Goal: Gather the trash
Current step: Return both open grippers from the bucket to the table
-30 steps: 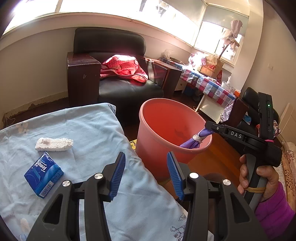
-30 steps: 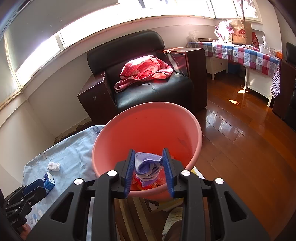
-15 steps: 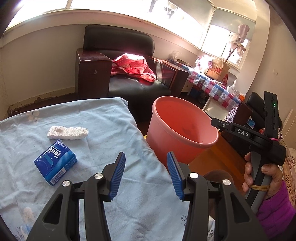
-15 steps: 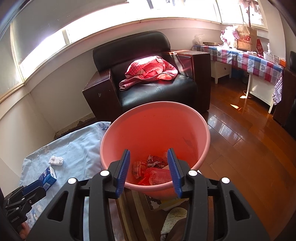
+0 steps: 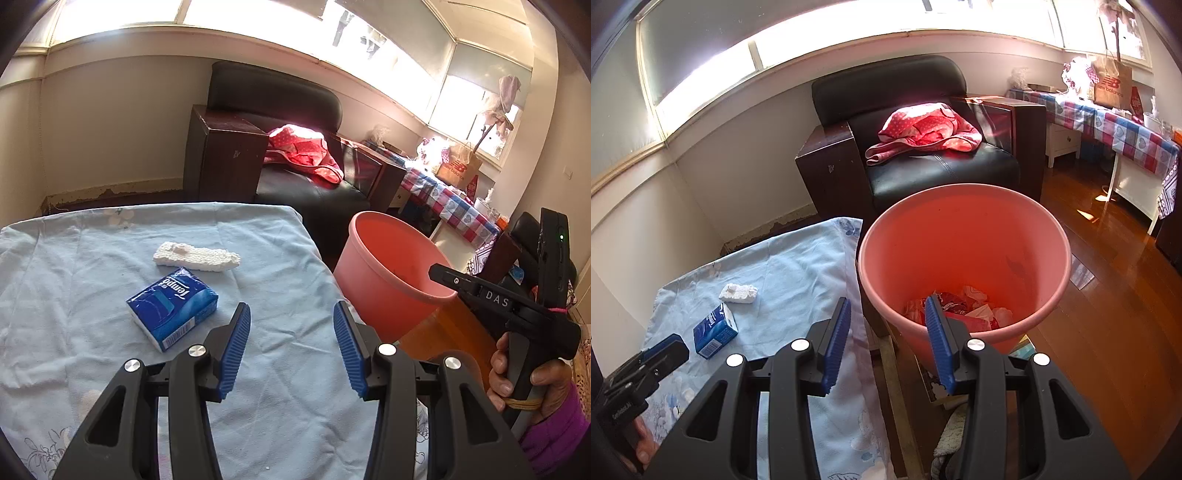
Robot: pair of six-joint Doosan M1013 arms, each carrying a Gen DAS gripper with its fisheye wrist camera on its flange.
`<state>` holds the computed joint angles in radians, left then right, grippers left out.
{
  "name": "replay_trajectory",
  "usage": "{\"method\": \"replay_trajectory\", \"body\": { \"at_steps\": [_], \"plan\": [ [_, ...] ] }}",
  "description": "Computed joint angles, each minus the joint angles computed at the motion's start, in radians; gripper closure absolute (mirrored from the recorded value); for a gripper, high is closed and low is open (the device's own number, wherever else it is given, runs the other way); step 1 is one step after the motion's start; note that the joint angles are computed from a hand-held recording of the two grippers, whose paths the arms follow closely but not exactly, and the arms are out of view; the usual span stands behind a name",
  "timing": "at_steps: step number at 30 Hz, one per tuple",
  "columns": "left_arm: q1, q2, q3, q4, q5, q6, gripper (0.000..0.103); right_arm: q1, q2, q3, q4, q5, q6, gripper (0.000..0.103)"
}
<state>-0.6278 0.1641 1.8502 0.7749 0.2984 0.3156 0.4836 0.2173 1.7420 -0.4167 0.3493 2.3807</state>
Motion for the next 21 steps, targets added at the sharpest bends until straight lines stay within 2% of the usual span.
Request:
{"method": "replay_trajectory", "body": {
  "at_steps": [4, 7, 10, 13, 16, 17, 18, 21],
  "plan": [
    [0.006, -0.018, 0.022, 0.084, 0.022, -0.098, 0.057, 0.026, 0.006, -0.003, -0.003, -0.007, -0.039, 0.06],
    [0.003, -0.031, 0.041, 0.193, 0.058, -0.212, 0.057, 0.037, 0.011, -0.007, 0.101, -0.017, -0.159, 0.06],
    [0.0, -0.039, 0.054, 0.247, 0.09, -0.256, 0.057, 0.05, 0.02, -0.013, 0.24, -0.019, -0.306, 0.06],
    [0.003, -0.045, 0.065, 0.249, 0.102, -0.26, 0.057, 0.075, 0.036, -0.035, 0.251, 0.021, -0.346, 0.06],
    [0.005, -0.05, 0.074, 0.24, 0.108, -0.26, 0.057, 0.088, 0.05, -0.051, 0.333, 0.048, -0.447, 0.06],
    [0.006, -0.051, 0.077, 0.231, 0.11, -0.254, 0.057, 0.097, 0.053, -0.053, 0.309, 0.055, -0.431, 0.06],
    [0.008, -0.051, 0.078, 0.211, 0.11, -0.238, 0.057, 0.105, 0.057, -0.055, 0.286, 0.058, -0.416, 0.06],
    [0.015, -0.047, 0.079, 0.108, 0.108, -0.14, 0.057, 0.11, 0.064, -0.055, 0.352, 0.058, -0.482, 0.06]
  ]
}}
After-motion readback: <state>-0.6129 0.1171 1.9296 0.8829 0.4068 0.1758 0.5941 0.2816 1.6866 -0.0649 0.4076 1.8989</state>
